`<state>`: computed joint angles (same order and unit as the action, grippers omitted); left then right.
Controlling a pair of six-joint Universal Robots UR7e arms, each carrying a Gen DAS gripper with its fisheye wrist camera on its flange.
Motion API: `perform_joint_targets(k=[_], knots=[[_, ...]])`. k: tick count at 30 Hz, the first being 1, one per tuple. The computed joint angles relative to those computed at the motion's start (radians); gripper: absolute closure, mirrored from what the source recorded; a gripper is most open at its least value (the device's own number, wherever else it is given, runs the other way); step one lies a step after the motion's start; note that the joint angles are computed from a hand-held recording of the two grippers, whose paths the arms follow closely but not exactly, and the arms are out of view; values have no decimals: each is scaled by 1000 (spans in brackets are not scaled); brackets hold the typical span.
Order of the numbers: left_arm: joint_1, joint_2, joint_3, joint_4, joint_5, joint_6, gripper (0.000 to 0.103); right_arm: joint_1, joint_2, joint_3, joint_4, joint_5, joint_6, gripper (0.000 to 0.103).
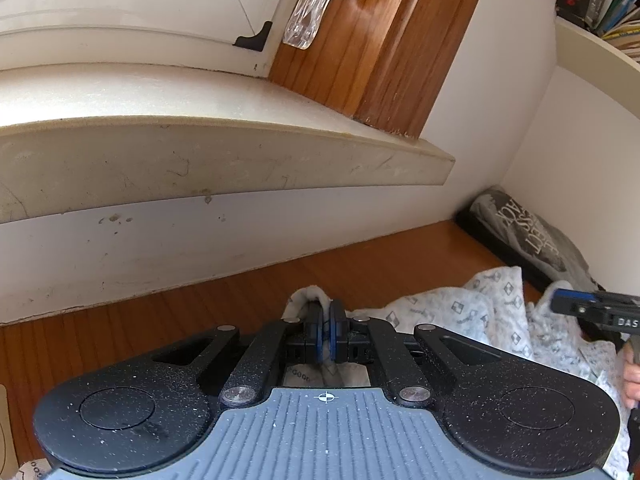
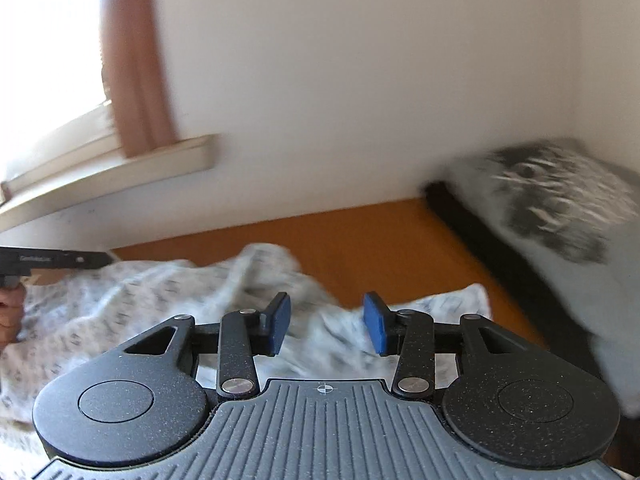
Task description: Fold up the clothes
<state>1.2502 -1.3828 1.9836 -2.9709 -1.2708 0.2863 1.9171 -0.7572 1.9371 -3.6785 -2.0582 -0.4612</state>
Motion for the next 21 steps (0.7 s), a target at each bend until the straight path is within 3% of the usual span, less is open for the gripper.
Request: perform_joint_targets(k=[4, 7, 10, 13, 18, 21], knots=[[-1, -1, 1, 0, 1, 3, 99, 28, 77, -65, -37, -36, -96, 61], [-2, 0, 1, 1, 4, 2, 99, 38, 100, -97, 10, -106, -143, 61], [-2, -1, 2, 1, 5, 1, 99, 24, 68, -79, 92, -128, -100, 63], [-3, -1, 2, 3, 5, 0, 99, 10, 18, -35, 141, -119, -63, 77], [-6, -1, 2, 9, 11, -1, 99, 7, -28, 1, 129, -82, -32, 75], [-5, -3, 4, 6, 7, 0, 99, 23, -3, -37, 119, -89, -59, 67]])
